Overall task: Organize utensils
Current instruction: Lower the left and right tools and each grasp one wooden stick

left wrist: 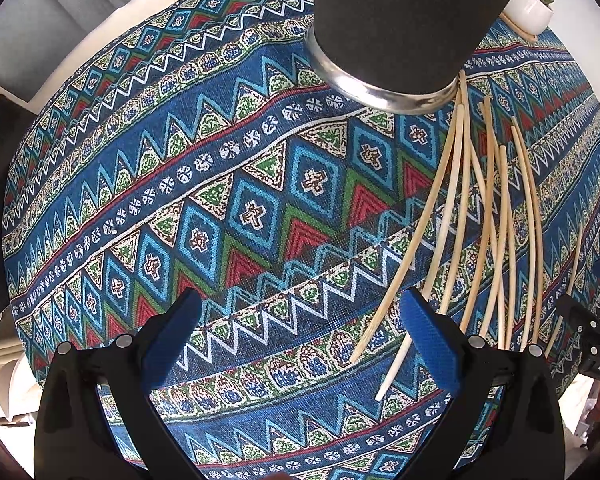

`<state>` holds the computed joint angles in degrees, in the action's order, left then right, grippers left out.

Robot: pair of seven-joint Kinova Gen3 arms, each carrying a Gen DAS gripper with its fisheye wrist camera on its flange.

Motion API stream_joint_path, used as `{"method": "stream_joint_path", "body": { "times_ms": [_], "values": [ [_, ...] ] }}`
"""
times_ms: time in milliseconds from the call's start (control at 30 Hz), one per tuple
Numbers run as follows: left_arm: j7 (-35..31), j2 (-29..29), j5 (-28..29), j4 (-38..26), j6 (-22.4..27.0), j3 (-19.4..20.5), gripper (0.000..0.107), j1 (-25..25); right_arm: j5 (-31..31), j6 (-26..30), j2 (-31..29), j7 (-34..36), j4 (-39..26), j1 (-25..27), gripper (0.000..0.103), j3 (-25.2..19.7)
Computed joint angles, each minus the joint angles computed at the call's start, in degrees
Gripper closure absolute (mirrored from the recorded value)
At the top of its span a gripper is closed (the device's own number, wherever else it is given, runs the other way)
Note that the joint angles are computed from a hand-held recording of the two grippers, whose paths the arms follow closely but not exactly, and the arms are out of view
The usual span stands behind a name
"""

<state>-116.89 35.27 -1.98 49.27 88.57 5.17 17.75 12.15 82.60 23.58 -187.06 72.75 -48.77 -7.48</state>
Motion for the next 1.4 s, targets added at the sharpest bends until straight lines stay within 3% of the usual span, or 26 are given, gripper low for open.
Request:
{"method": "stream_joint_path", "body": {
  "times_ms": [167, 433, 733, 833, 867, 900, 933, 967, 1000, 1033, 1100, 1200, 1300, 1400],
  "values": [
    [-1.46, 0.71, 1.70, 0.92, -0.78, 0.79, 0.009, -1.16, 1.93, 1.72, 1.83, -0.72, -2.04, -1.50, 0.008, 0.70],
    [-5.46, 0.86, 4.12, 2.87, -7.38, 2.13, 0.008, -0.45, 3.13, 1.43, 2.53, -4.91, -1.76, -2.87, 0.007, 1.27],
    [-2.54, 0.59, 4.56, 3.71, -9.53, 1.40, 0.009, 0.47, 4.30, 2.08, 3.24, -5.95, -2.17, -4.33, 0.007, 1.09],
    [-4.41, -0.45, 5.47, 6.08, -11.44, 2.23, 0.009, -0.93, 5.04, 3.47, 2.68, -4.99, -2.79, -4.93, 0.010, 0.91],
    [-4.76, -0.43, 5.33, 6.13, -11.72, 2.44, 0.011, -0.93, 5.62, 3.83, 2.68, -5.26, -2.89, -5.56, 0.019, 0.93],
    [-5.93, -1.35, 5.74, 7.24, -11.56, 2.51, 0.014, -1.74, 6.43, 4.48, 2.55, -5.66, -3.15, -6.39, 0.037, 0.98],
    [-7.76, -2.56, 6.44, 9.07, -12.06, 2.78, 0.018, -2.97, 7.52, 5.06, 2.50, -5.50, -3.55, -7.21, 0.049, 0.92],
    [-8.97, -3.07, 6.78, 9.84, -12.72, 3.24, 0.026, -3.27, 8.52, 5.53, 2.46, -4.76, -4.01, -7.96, 0.072, 0.69],
    [-9.98, -3.72, 7.12, 10.36, -12.54, 3.54, 0.034, -3.41, 9.08, 5.43, 2.60, -3.62, -4.44, -8.22, 0.088, 0.43],
    [-10.79, -4.60, 7.44, 11.07, -12.29, 3.82, 0.038, -3.32, 9.33, 5.77, 3.24, -2.50, -5.48, -8.39, 0.093, 0.31],
    [-11.97, -4.92, 7.87, 10.87, -11.40, 4.01, 0.068, -3.17, 9.74, 7.02, 4.68, -0.35, -7.53, -8.86, 0.098, 0.44],
    [-10.10, -4.82, 7.86, 9.84, -9.70, 3.09, 0.088, -2.54, 8.54, 4.60, 3.30, 0.06, -5.81, -8.42, 0.098, 0.72],
    [-6.18, -4.38, 7.96, 9.16, -8.15, 2.11, 0.095, -2.64, 7.32, 1.46, 0.39, -0.78, -2.09, -7.23, 0.099, 0.41],
    [-6.94, -5.68, 7.66, 11.41, -8.55, 2.36, 0.097, -3.25, 6.50, -0.80, -1.81, -2.02, 0.64, -6.05, 0.099, -0.22]
  ]
}}
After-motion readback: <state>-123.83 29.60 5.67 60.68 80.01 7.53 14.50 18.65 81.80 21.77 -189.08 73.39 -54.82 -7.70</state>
